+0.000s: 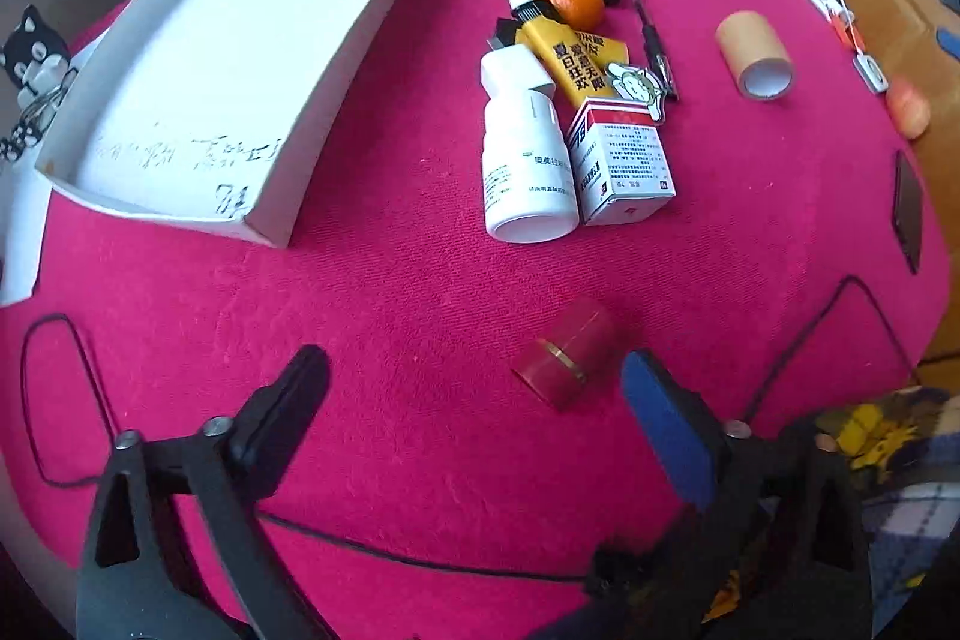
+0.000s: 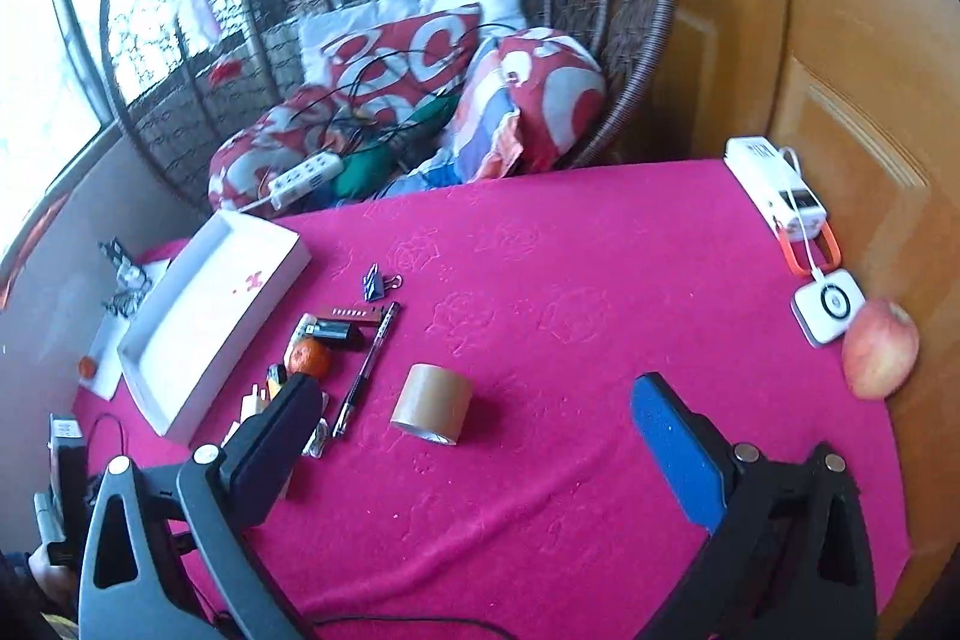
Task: Organize rigid objects
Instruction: 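Grasp the red cylindrical can with the left tool, then carry the red can to the tray with left tool while right carries tape roll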
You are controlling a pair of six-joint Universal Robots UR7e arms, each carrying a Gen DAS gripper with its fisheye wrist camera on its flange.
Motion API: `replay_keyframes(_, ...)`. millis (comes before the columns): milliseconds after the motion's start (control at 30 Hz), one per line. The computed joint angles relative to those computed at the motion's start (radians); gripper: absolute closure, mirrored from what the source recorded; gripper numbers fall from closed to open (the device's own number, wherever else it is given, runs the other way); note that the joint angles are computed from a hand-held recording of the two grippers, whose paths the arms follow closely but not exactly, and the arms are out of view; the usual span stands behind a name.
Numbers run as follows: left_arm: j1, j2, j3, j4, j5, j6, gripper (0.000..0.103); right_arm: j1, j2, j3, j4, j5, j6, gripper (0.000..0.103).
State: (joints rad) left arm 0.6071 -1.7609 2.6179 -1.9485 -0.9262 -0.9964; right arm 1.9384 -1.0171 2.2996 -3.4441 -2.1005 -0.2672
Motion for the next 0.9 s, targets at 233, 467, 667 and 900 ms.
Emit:
replay_keyframes(233,0.063,0.136,-0.016,-0.116,-0.017,0.15,0.044,-0.008,0.003,-0.003,0.062,0.006,-0.005,0.0)
replay_keyframes(467,0.053,0.152,-0.014,-0.148,-0.034,0.224,0.064,-0.035,0.011,-0.006,0.108,0.034,0.043,0.0)
replay_keyframes(667,0.061,0.09,-0.032,-0.097,-0.047,0.202,0.075,-0.061,0.065,-0.058,0.22,0.068,0.088,0.012)
replay_keyframes(900,0.063,0.005,-0.013,-0.068,-0.055,0.156,0.075,-0.062,0.185,-0.165,0.283,0.015,0.157,0.018)
